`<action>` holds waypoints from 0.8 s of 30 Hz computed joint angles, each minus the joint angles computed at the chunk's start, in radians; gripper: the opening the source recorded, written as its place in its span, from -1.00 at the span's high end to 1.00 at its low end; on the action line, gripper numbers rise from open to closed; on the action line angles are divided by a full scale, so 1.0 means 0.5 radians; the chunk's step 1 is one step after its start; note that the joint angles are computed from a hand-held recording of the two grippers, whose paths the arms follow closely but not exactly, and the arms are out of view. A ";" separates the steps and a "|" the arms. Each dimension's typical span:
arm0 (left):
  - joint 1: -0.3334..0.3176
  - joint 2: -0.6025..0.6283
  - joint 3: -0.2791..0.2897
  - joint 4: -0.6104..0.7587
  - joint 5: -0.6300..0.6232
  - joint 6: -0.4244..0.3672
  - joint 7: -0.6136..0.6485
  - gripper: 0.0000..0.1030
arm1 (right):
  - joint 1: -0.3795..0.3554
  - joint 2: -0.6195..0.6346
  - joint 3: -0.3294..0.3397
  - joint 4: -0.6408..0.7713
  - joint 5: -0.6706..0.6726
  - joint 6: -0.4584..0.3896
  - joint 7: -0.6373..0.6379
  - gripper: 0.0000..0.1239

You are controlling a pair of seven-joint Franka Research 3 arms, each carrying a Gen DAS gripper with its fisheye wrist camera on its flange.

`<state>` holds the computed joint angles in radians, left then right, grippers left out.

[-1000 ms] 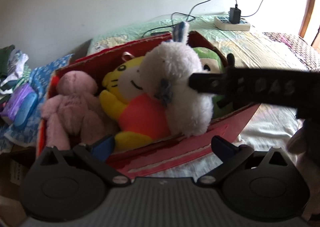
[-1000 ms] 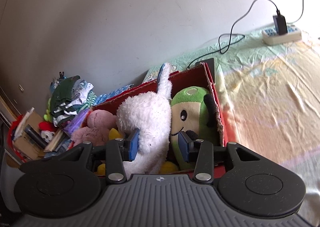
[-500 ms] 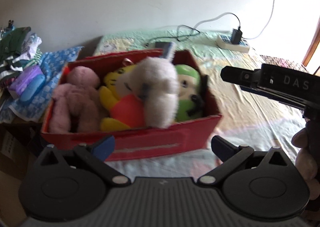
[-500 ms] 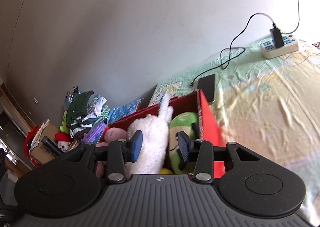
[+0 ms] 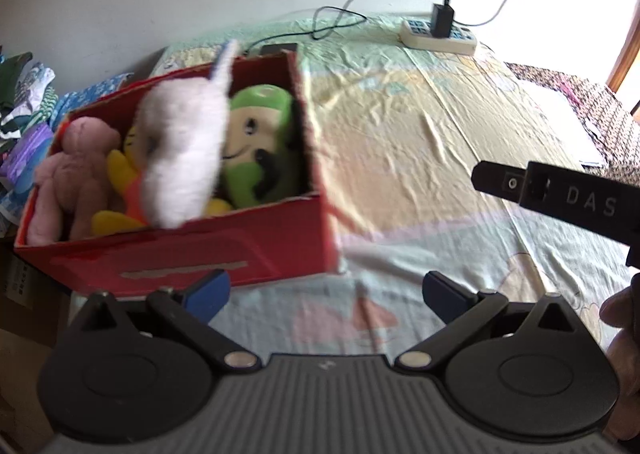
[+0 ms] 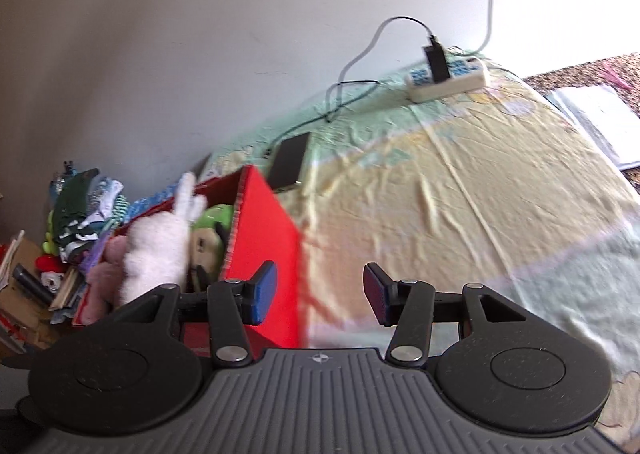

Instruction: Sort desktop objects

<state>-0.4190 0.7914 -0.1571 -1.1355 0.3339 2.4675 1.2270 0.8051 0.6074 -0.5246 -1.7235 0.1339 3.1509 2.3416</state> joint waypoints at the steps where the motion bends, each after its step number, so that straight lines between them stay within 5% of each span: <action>1: -0.020 0.034 0.002 0.058 0.004 -0.036 0.003 -0.98 | 0.033 -0.012 -0.043 -0.038 0.002 -0.014 0.018 0.17; 10: -0.147 0.248 0.044 0.435 0.025 -0.312 0.014 -0.98 | 0.210 -0.045 -0.301 -0.177 -0.144 -0.301 0.352 -0.04; 24: -0.262 0.636 0.151 1.129 -0.021 -0.771 -0.010 -0.98 | 0.025 -0.042 -0.175 -0.031 -0.468 -0.697 0.617 -0.31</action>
<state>-0.5501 1.1092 -0.0817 -0.5711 0.3233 2.0821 1.2220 0.8176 0.5866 -0.6122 -1.7388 -0.0999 2.8025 2.6504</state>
